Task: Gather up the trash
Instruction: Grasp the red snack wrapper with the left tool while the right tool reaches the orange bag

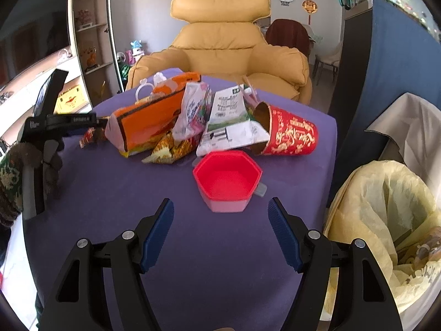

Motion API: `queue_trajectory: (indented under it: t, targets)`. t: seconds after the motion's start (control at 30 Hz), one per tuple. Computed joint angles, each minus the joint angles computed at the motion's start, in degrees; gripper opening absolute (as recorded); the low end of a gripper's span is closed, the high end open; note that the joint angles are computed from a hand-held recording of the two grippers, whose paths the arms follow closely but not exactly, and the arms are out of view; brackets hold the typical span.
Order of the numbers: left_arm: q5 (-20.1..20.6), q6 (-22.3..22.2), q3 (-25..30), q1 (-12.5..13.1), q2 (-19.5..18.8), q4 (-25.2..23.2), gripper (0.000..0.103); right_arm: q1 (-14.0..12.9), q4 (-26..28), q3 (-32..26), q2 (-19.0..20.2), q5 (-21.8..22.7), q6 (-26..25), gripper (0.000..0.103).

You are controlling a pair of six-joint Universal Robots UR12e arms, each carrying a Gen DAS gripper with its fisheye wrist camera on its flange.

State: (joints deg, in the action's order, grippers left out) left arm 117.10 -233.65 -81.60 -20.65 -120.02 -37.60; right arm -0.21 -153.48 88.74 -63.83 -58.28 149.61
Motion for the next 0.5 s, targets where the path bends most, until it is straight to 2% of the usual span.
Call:
queue_trajectory:
  t: [0.03, 0.07, 0.13, 0.2, 0.23, 0.3, 0.4, 0.5]
  targets:
    - [0.5, 0.0, 0.1, -0.1, 0.0, -0.6, 0.060, 0.0, 0.0, -0.2, 0.0, 0.2, 0.2, 0.067]
    - [0.1, 0.1, 0.2, -0.1, 0.1, -1.1, 0.053, 0.1, -0.4, -0.7, 0.2, 0.5, 0.5, 0.067]
    - [-0.2, -0.3, 0.4, -0.2, 0.3, -1.9, 0.047, 0.4, -0.5, -1.6, 0.4, 1.0, 0.5, 0.067]
    - [-0.1, -0.8, -0.2, -0.5, 0.8, -1.2, 0.039, 0.8, -0.5, -3.2, 0.8, 2.3, 0.7, 0.067]
    - [0.3, -0.8, -0.3, -0.7, 1.0, -0.8, 0.034, 0.9, -0.1, -4.0, 1.1, 2.9, 0.9, 0.067]
    - [1.4, -0.8, -1.2, -1.2, 1.6, 1.5, 0.017, 1.2, 2.2, -5.9, 1.6, 4.7, 1.2, 0.067]
    - [2.5, 0.2, -2.7, -2.2, 2.3, 5.2, 0.013, 1.9, 7.0, -8.7, 2.3, 7.3, 0.8, 0.067]
    - [3.2, 1.0, -3.3, -3.0, 2.5, 6.7, 0.012, 3.1, 5.8, -10.4, 3.1, 6.2, 1.0, 0.067]
